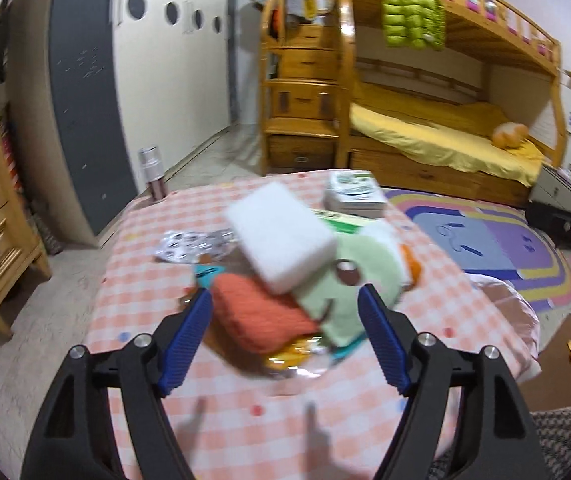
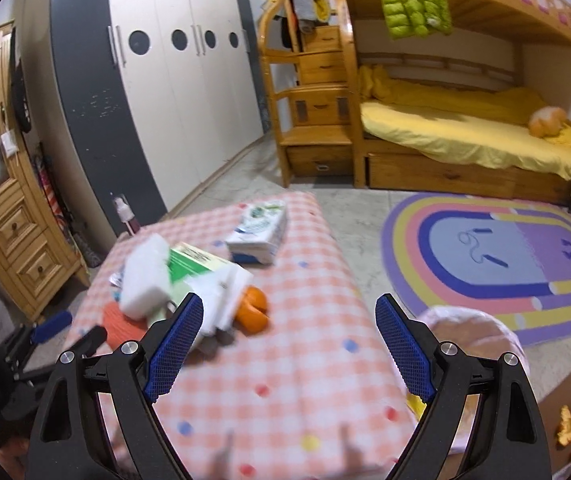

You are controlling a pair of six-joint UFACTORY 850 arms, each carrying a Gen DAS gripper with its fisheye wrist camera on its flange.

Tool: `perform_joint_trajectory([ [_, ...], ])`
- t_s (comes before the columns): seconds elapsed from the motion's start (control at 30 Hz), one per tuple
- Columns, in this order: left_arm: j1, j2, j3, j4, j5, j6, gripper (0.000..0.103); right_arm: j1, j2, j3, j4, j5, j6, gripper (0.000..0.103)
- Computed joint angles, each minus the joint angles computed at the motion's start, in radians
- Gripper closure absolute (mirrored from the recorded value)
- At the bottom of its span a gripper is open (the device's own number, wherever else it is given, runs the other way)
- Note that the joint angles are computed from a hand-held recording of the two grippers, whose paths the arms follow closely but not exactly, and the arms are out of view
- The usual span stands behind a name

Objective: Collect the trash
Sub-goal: 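Grasp the white foam block with the left gripper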

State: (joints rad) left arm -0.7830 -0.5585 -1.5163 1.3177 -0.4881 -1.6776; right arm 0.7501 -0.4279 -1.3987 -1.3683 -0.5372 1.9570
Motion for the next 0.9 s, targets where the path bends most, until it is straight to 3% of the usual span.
perform_joint_trajectory([
  [0.17, 0.023, -0.001, 0.003, -0.048, 0.015, 0.035, 0.02, 0.003, -0.105, -0.132, 0.001, -0.044, -0.074, 0.016],
  [0.37, 0.043, -0.033, -0.045, -0.118, 0.045, 0.121, 0.007, 0.001, -0.139, -0.143, -0.034, -0.063, -0.093, 0.017],
  [0.6, 0.054, -0.128, -0.204, -0.338, 0.025, 0.332, 0.007, -0.004, -0.135, -0.13, -0.02, -0.135, -0.081, 0.016],
  [0.9, 0.053, -0.257, -0.401, -0.52, -0.077, 0.483, 0.007, -0.009, -0.129, -0.119, -0.024, -0.13, -0.072, 0.016],
])
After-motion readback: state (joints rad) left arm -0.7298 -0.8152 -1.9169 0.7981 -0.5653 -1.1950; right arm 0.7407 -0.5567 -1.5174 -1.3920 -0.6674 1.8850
